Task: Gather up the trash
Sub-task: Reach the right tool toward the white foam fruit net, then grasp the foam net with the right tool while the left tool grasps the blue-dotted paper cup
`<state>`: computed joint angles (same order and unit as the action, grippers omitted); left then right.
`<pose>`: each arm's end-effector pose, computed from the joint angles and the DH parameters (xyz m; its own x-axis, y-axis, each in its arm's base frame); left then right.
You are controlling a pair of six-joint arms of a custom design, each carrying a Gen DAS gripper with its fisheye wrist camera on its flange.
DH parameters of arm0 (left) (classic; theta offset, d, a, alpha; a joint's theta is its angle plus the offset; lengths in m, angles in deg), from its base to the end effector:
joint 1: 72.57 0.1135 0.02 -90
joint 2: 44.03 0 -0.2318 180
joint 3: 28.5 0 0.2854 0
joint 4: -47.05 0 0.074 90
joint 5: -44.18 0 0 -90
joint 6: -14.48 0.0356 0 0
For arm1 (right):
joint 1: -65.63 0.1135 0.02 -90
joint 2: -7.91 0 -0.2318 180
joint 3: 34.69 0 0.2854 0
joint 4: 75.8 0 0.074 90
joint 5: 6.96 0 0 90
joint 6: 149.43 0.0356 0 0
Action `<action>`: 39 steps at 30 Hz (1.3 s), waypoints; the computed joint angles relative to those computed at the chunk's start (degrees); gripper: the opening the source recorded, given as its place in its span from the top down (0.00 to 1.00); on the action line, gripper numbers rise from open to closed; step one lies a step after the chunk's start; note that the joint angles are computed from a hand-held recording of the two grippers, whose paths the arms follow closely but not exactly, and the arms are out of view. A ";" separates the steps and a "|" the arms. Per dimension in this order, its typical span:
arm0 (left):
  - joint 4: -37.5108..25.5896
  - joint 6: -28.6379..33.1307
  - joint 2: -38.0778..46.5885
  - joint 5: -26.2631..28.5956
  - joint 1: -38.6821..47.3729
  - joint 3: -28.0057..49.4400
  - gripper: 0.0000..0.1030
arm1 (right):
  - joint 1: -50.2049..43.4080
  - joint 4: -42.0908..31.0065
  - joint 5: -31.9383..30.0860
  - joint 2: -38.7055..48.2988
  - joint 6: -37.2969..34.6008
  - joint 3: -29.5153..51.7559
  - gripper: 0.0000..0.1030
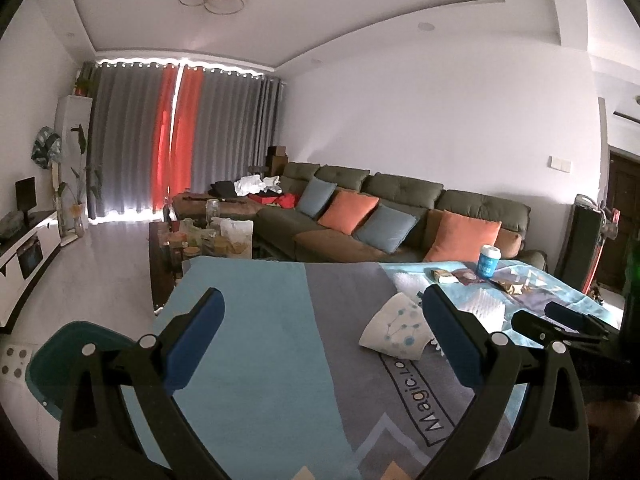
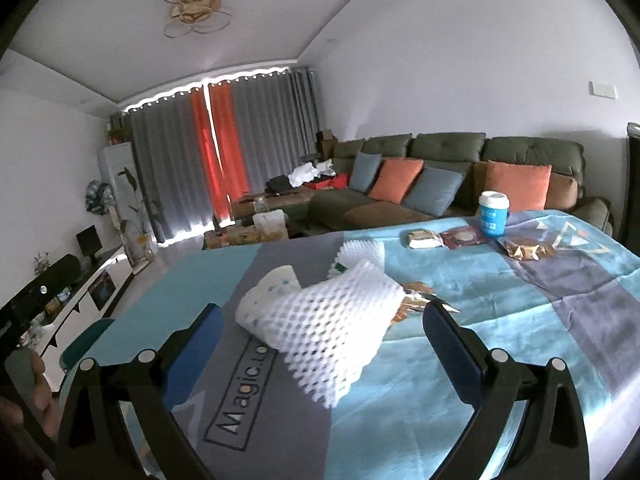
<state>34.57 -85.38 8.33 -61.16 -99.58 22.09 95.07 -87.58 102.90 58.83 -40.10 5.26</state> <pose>0.2437 -0.1136 0.2616 -0.2519 -0.0569 -0.9661 0.1689 0.9804 -0.1018 0.2264 0.1139 0.1976 -0.3805 0.1427 -0.9137 -0.0673 0.9811 0.1813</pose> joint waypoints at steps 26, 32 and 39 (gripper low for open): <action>3.97 1.58 24.65 8.50 3.32 13.99 0.05 | -11.22 0.11 -16.55 20.60 5.82 10.28 0.45; 4.67 3.04 29.82 8.80 2.43 18.44 0.05 | -11.73 0.23 -19.14 21.09 6.05 9.92 0.71; 3.67 5.22 36.74 9.97 0.93 25.05 0.05 | -13.59 1.06 -22.21 17.01 6.36 6.37 0.90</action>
